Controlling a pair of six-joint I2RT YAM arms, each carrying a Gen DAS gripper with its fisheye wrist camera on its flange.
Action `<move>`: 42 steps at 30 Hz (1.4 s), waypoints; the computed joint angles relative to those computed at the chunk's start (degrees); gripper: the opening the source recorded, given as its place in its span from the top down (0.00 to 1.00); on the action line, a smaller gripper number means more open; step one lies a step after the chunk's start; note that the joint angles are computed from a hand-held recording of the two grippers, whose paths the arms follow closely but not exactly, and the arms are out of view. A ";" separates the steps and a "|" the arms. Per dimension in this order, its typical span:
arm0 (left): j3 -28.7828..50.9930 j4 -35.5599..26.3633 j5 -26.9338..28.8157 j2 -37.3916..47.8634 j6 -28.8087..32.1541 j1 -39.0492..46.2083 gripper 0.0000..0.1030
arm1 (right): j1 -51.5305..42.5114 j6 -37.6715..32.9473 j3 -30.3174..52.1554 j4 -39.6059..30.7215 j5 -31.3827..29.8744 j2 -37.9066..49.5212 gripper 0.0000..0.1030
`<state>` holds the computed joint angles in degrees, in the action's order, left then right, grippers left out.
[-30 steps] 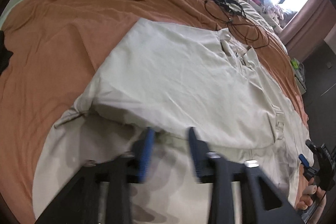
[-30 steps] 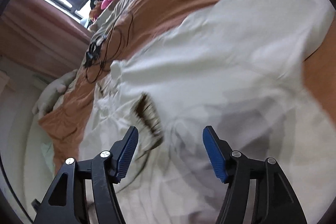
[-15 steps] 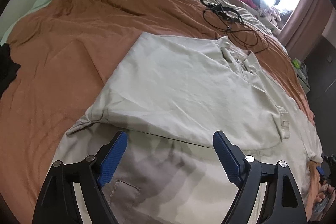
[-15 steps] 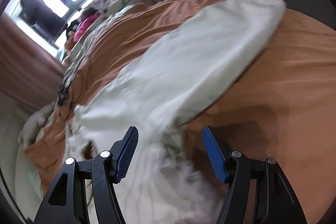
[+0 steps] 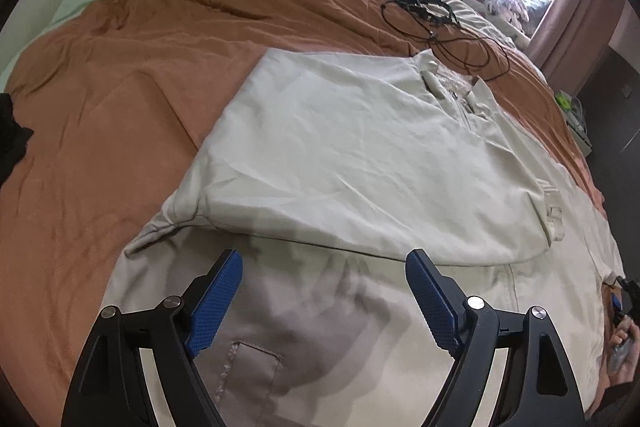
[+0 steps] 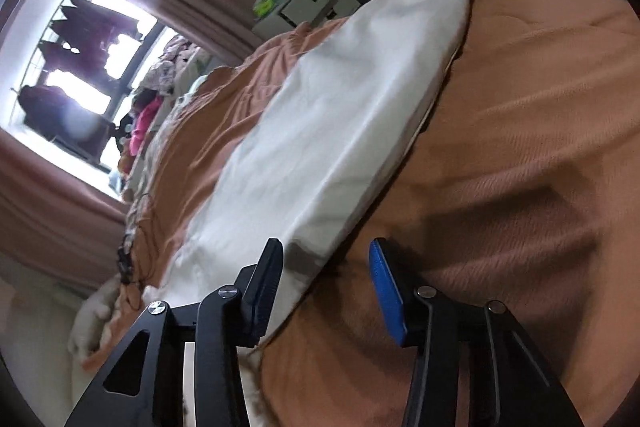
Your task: Fold large clothes
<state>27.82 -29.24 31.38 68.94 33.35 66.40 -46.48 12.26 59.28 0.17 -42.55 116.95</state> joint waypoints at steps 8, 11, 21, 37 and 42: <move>0.56 -0.24 -0.25 1.09 -1.04 -1.08 0.18 | 1.88 2.85 3.00 2.06 2.52 3.29 0.62; 0.48 -0.17 -0.78 1.02 -1.70 -2.11 0.18 | 1.77 3.19 4.79 2.07 2.36 5.12 0.79; 0.46 -3.16 -0.07 -2.59 -4.33 -4.23 0.18 | 3.21 2.38 -6.65 13.51 -0.49 -12.38 0.93; 0.52 -7.76 2.49 -6.54 -6.15 -4.58 0.18 | 23.53 -3.90 -14.34 0.62 -3.26 -33.22 0.93; 0.77 -8.59 3.09 -6.75 -6.31 -4.17 0.18 | 35.12 -9.99 -15.42 -3.65 3.90 -32.33 0.93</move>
